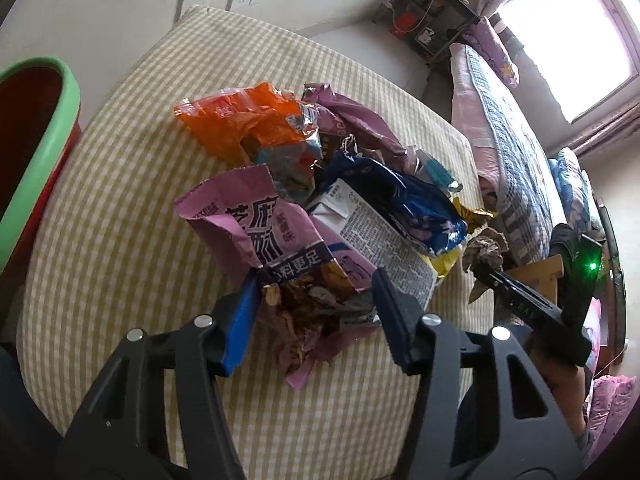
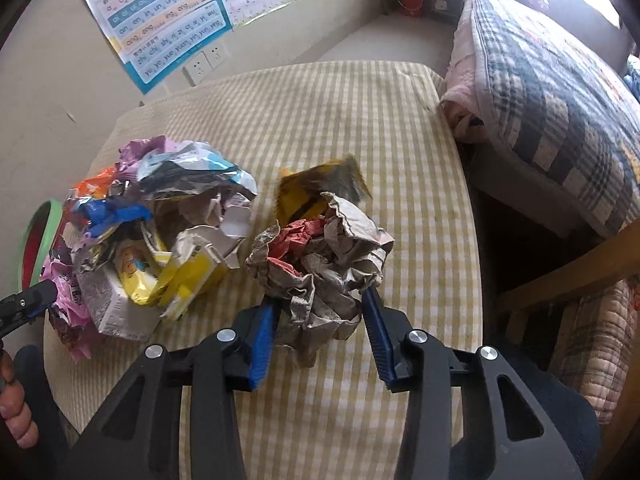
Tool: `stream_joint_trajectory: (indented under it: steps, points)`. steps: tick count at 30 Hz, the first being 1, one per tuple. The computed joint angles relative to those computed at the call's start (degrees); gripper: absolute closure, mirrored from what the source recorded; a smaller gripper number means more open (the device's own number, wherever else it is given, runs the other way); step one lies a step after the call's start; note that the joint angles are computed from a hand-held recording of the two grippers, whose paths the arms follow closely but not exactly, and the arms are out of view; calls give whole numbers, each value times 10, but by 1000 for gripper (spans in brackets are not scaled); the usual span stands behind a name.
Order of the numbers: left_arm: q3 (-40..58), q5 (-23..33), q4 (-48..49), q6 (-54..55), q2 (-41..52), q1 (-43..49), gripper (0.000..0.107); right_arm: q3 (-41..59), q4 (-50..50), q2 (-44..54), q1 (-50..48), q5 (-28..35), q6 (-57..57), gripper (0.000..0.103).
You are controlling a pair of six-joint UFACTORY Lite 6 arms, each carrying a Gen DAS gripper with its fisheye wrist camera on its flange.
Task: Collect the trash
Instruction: 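Grasp the pink snack bag with the left tool while the right tool grasps crumpled brown paper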
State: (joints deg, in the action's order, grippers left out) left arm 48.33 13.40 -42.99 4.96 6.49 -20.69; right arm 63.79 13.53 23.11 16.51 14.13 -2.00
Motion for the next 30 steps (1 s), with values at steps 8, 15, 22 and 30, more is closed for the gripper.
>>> stream_joint_trajectory:
  steps: [8,15,22,30]
  points:
    - [-49,3,37,-35,-72,6,54,-29,-70,-46,27,-5,78,62]
    - [-81,13,141,-122,-139,10,54,-39,-129,-84,58,1,147,62]
    - [-106,23,221,-182,-192,10,54,-20,-186,-111,94,19,209,62]
    - [-126,50,228,-156,-255,52,54,29,-238,-104,150,43,270,62]
